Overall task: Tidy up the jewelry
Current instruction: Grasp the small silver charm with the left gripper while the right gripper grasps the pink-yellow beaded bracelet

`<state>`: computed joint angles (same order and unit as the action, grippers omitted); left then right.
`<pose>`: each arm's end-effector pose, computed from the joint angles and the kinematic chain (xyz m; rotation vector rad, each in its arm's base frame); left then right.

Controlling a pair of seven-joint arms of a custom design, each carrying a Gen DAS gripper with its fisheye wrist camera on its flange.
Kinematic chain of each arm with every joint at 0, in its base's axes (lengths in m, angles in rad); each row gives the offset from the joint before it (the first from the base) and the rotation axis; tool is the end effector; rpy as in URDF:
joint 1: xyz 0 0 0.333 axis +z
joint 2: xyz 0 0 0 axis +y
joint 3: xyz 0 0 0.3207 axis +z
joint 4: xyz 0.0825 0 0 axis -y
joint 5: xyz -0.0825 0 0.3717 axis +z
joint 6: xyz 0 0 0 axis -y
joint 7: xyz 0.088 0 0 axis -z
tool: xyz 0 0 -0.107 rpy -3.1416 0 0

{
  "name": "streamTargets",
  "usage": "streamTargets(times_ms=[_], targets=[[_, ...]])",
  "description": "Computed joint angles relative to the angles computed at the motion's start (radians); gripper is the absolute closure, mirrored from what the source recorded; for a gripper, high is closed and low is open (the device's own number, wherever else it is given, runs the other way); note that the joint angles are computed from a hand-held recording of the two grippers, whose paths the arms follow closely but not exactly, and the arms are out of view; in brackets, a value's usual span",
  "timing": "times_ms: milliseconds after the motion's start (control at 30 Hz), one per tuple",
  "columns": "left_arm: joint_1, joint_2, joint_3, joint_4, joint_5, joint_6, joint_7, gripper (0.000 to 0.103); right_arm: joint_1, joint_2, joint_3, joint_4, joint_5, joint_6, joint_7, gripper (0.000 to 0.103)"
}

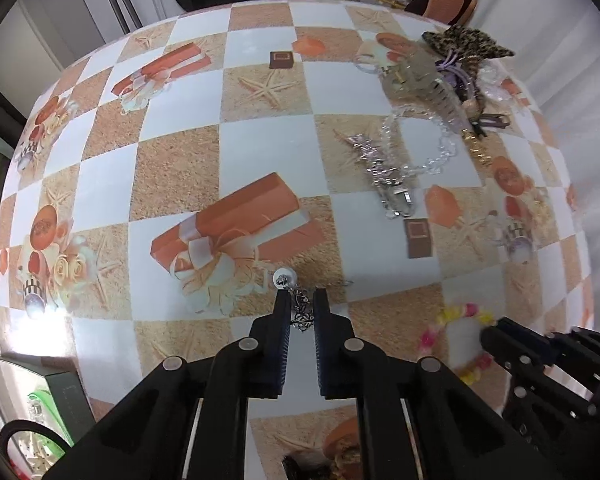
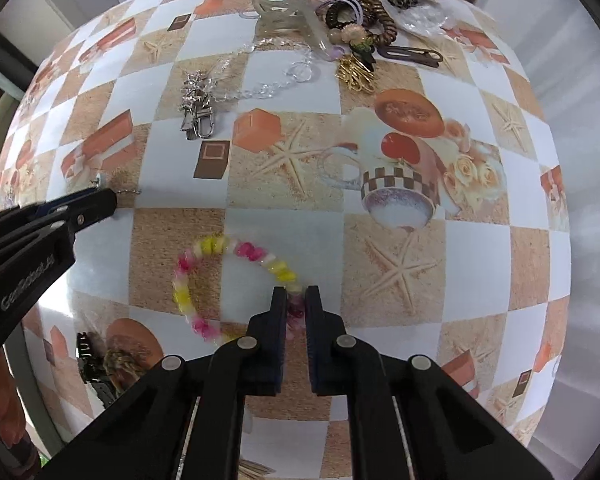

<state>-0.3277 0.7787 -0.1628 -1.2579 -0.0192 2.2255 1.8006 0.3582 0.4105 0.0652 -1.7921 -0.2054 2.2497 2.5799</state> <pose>0.6855 -0.3276 0.3267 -1.3737 2.7785 -0.3632 0.5924 0.2567 0.3393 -1.6233 2.6348 -0.2171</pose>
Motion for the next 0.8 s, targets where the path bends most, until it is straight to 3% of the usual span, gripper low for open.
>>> streamTargets(times_ms=[333,633,800], targets=[[0.093,-0.167,-0.045,-0.198,-0.118,0.061,0.096,0.088,-0.02,-0.167,0.012,-0.202,0.04,0.174,0.04,0.094],[0.188,-0.367,-0.048,-0.432,-0.237,0.089,0.208,0.088,0.0,-0.251,0.032,-0.289,0.044,0.227,0.098,0.094],[0.227,-0.452,-0.031,-0.52,-0.287,0.084,0.248,0.088,0.02,-0.261,0.047,-0.256,0.042,0.199,0.1,0.094]])
